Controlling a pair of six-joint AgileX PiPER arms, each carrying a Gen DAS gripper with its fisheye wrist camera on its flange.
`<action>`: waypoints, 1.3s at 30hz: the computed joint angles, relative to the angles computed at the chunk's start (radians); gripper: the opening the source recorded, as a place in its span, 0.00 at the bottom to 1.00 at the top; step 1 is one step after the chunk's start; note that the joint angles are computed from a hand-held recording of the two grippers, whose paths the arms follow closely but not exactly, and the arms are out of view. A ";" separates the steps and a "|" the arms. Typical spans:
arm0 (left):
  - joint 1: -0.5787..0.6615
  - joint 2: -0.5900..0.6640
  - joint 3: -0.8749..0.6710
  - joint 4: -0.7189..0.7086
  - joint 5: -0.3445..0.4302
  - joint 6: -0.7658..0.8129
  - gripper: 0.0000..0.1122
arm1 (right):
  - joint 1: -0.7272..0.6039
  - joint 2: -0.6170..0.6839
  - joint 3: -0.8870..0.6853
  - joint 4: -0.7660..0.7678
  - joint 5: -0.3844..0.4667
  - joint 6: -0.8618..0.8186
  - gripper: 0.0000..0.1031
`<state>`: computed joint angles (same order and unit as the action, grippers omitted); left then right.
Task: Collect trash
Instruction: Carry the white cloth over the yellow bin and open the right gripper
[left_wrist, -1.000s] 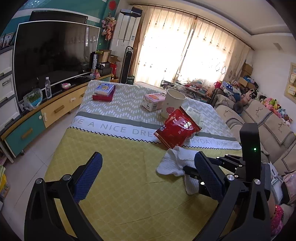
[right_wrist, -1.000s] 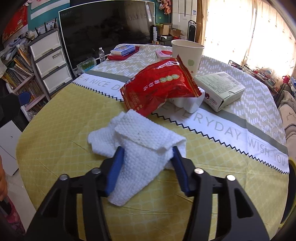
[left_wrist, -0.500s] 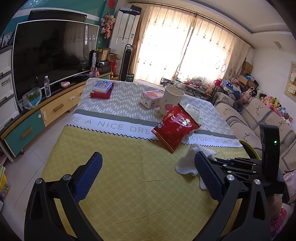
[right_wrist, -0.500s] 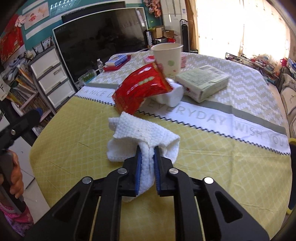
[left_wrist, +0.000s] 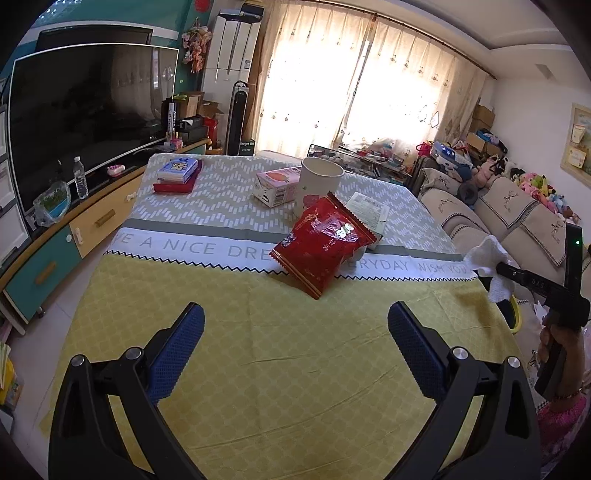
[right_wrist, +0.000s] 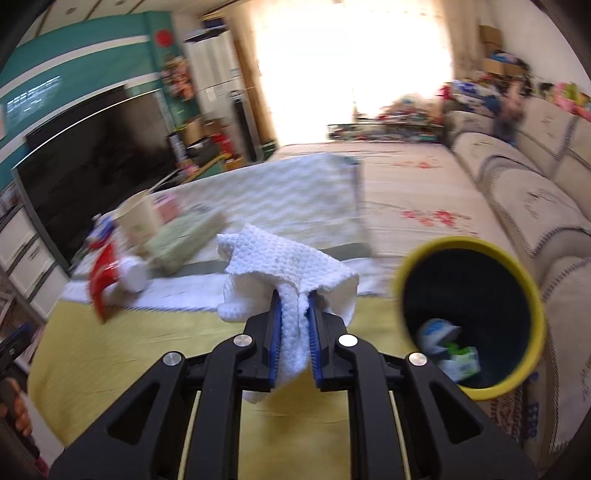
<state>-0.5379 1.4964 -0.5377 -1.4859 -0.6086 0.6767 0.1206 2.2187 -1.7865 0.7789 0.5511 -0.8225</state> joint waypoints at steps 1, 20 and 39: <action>0.000 0.007 -0.006 -0.003 0.001 0.005 0.87 | -0.020 0.014 -0.023 -0.040 -0.015 0.046 0.13; 0.012 0.125 -0.156 -0.109 0.054 0.182 0.87 | -0.117 0.331 -0.485 -0.671 0.010 0.696 0.62; 0.215 0.275 -0.345 0.032 0.224 0.361 0.87 | -0.066 0.127 -0.125 -0.299 -0.115 0.338 0.66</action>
<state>-0.3229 1.7711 -0.8824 -1.4536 -0.3847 1.0382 0.0542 2.3459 -1.9114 0.4795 0.4362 -0.4850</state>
